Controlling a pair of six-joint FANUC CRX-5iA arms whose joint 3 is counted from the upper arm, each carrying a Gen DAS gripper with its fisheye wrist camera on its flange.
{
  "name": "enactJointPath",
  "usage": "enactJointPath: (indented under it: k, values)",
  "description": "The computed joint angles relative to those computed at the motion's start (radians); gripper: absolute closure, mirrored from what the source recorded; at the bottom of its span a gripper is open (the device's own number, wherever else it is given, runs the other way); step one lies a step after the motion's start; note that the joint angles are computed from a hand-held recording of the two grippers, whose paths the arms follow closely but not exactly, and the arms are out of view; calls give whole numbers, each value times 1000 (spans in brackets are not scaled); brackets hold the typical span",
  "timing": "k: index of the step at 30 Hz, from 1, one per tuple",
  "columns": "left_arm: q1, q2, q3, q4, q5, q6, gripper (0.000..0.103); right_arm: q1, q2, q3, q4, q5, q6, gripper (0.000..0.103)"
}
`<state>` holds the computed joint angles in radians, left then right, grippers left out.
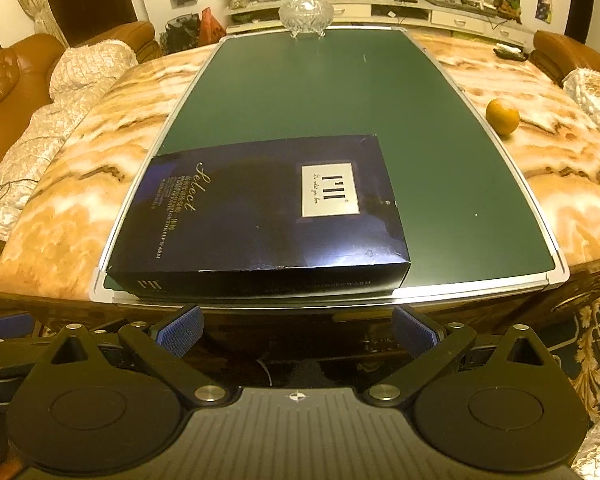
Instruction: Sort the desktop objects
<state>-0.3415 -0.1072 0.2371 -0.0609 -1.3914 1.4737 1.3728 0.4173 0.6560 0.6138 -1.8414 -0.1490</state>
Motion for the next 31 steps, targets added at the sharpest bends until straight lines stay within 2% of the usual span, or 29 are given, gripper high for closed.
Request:
enactJointPath:
  k: [31]
  values:
    - [-40,38,33,-53,0,36,0,-29,-16,-29,-27,19,25,0]
